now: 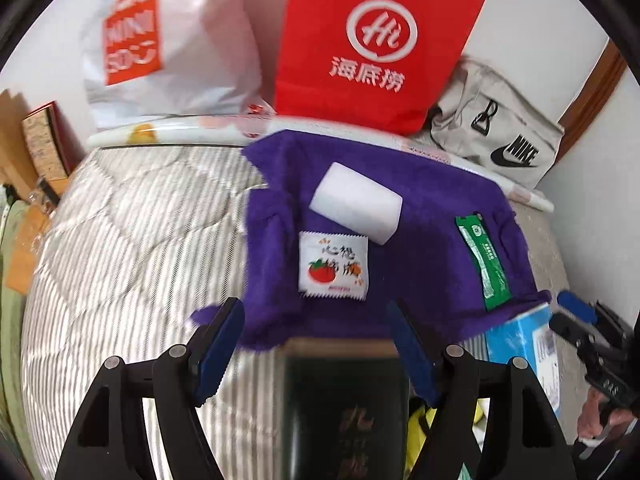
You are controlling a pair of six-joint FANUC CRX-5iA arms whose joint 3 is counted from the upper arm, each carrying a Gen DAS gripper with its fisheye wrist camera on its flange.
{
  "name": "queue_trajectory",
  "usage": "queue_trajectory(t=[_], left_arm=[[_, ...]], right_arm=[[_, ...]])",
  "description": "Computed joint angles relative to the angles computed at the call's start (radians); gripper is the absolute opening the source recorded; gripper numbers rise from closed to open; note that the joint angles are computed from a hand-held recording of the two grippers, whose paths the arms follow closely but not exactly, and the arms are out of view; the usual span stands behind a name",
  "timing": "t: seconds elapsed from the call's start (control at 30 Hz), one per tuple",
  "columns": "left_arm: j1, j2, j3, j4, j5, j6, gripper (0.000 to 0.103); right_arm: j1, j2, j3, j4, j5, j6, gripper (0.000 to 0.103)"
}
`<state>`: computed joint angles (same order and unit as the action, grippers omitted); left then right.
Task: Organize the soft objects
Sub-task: 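Grasp the black watch strap with the right gripper while the left gripper grasps the white mesh bag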
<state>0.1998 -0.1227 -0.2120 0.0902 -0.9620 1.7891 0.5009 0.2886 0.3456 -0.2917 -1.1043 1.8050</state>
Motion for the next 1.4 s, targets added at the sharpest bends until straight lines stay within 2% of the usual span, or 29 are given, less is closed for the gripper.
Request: queue_trajectory(t=[0.2, 0.33, 0.5, 0.6, 0.77, 1.1, 1.2, 1.4], left_arm=[[0.006, -0.120, -0.077, -0.036, -0.013, 0.050, 0.072], [0.013, -0.200, -0.145, -0.049, -0.009, 0.074, 0.072], [0.032, -0.266, -0.232, -0.022, 0.000, 0.056, 0.072], [0.066, -0.310, -0.301, 0.043, 0.012, 0.009, 0.072], [0.114, -0.378, -0.384, 0.119, 0.022, -0.077, 0.072], [0.201, -0.485, -0.467, 0.174, -0.001, -0.170, 0.072], [0.230, -0.497, -0.498, 0.220, -0.007, -0.208, 0.072], [0.227, -0.519, -0.509, 0.206, -0.025, -0.202, 0.072]], right_arm=[[0.026, -0.153, -0.150, -0.040, 0.036, 0.054, 0.052], [0.057, -0.222, -0.226, -0.053, 0.019, 0.096, 0.030], [0.113, -0.277, -0.309, -0.036, 0.013, 0.103, 0.028], [0.158, -0.293, -0.357, 0.001, 0.032, 0.091, 0.023], [0.234, -0.295, -0.427, 0.146, 0.074, -0.012, 0.022], [0.328, -0.261, -0.493, 0.348, 0.114, -0.135, 0.023], [0.334, -0.246, -0.485, 0.352, 0.114, -0.147, 0.023], [0.305, -0.270, -0.461, 0.280, 0.122, -0.124, 0.020]])
